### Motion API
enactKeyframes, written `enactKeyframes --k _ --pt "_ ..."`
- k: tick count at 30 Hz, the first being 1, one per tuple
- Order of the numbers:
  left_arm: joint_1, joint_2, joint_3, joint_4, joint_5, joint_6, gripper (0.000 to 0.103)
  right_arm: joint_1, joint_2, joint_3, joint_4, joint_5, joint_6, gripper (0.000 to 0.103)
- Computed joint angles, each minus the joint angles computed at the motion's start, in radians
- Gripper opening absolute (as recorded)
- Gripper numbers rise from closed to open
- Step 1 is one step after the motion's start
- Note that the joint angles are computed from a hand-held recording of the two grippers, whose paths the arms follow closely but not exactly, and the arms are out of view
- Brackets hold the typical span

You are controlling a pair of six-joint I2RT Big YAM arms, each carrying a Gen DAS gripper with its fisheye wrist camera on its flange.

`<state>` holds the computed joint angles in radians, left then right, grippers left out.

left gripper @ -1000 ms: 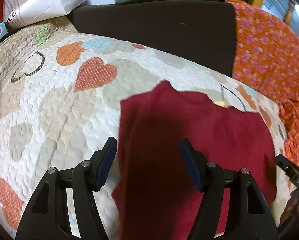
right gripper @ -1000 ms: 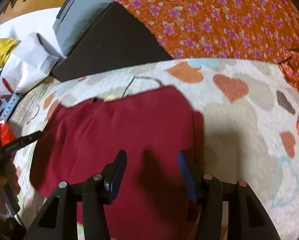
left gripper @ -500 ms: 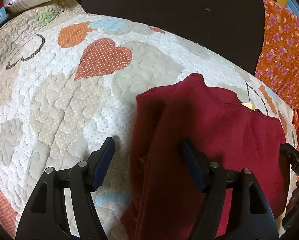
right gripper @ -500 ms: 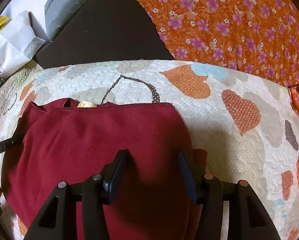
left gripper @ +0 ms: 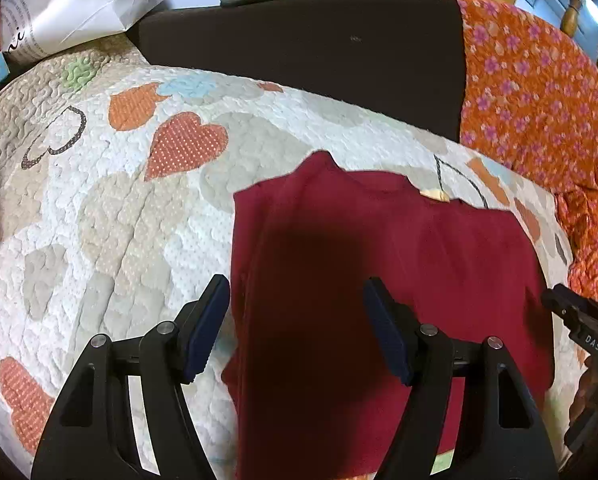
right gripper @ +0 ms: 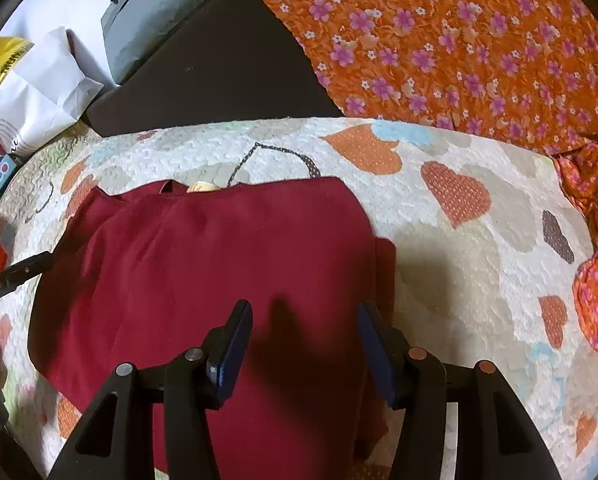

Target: Fold small clothes

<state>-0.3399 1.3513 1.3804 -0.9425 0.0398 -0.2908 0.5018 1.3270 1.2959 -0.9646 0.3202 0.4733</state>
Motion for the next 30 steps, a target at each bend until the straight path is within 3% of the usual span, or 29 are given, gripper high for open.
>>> enactKeyframes --k 10,16,30 --pt "-0.045 -0.012 -0.041 -0.003 -0.088 0.040 0.070 0.005 0.003 -0.053 -0.014 0.000 0.060 0.053" --pt "-0.068 -0.036 -0.052 0.031 -0.173 0.072 0.070 0.022 -0.041 -0.065 0.004 -0.020 0.092 0.053" --pt "-0.042 -0.089 -0.092 0.044 -0.118 0.081 0.070 0.106 0.032 0.004 0.014 -0.035 0.106 0.053"
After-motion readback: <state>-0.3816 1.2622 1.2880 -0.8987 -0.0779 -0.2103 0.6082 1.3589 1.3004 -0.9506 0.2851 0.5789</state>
